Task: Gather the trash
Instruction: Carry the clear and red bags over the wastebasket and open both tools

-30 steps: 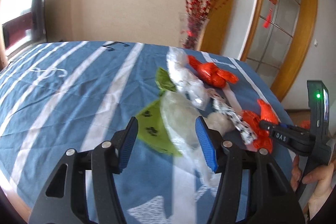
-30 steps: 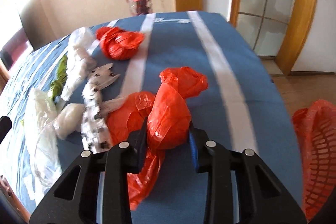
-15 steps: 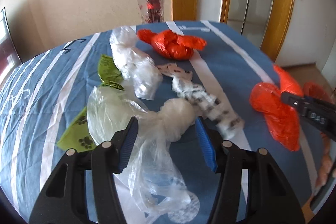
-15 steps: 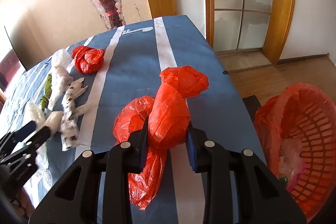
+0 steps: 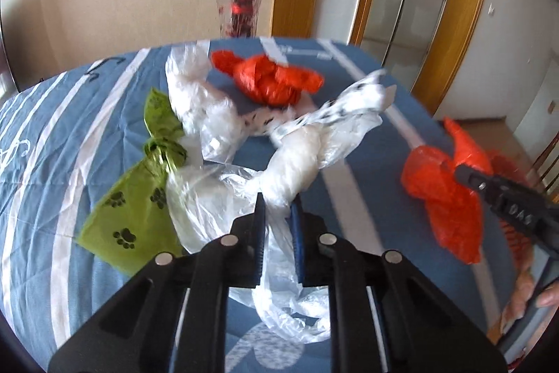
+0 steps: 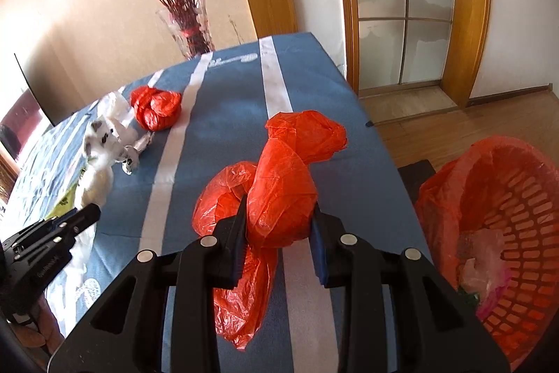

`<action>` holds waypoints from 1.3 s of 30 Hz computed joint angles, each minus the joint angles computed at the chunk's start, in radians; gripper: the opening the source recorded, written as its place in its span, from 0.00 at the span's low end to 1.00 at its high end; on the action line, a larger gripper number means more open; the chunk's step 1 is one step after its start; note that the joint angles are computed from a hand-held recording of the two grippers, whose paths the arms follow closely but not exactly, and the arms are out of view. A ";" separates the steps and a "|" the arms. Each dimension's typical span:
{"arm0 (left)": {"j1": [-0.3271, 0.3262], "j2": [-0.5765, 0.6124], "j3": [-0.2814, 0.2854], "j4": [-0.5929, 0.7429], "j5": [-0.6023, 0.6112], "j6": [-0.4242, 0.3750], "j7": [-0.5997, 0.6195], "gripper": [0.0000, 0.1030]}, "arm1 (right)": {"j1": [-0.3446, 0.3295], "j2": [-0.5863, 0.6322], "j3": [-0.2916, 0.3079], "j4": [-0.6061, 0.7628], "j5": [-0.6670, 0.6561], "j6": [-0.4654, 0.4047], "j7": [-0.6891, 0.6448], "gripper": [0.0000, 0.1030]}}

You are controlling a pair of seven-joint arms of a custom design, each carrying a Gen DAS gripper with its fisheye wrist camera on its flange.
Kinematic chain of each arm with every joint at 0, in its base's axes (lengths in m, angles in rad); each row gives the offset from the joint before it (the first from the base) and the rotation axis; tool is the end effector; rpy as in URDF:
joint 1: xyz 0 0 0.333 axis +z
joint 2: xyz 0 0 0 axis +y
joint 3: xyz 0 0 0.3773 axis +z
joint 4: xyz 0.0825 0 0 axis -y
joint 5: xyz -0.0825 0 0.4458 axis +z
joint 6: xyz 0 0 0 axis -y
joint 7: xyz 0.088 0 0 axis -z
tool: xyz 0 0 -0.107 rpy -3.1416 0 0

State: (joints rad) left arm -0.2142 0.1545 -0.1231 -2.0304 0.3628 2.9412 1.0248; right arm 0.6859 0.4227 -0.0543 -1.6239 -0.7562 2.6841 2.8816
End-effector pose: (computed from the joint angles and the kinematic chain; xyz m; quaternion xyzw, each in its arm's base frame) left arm 0.6413 -0.2453 0.4840 -0.6183 0.6901 -0.3132 0.2081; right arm 0.6242 0.4921 0.4710 -0.6214 0.6772 -0.2098 0.3337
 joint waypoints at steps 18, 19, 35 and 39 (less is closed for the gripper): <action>-0.013 -0.079 -0.079 -0.016 -0.156 0.083 0.133 0.14 | -0.034 -0.199 0.023 -0.180 -0.338 0.033 0.318 0.30; -0.015 -0.077 -0.084 -0.013 -0.170 0.084 0.145 0.14 | -0.043 -0.212 0.030 -0.192 -0.358 0.029 0.338 0.30; -0.006 -0.016 -0.240 0.056 -0.623 0.108 0.553 0.14 | -0.184 -0.398 0.171 -0.379 -0.585 -0.085 0.575 0.30; -0.009 0.000 -0.272 0.076 -0.704 0.112 0.634 0.14 | -0.212 -0.438 0.196 -0.422 -0.603 -0.124 0.608 0.30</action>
State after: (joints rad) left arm -0.2227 0.1543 -0.3948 -1.9543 -0.3407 3.0533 1.6587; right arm 0.4738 -0.0158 0.1413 -2.0463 -1.3591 2.5602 3.4898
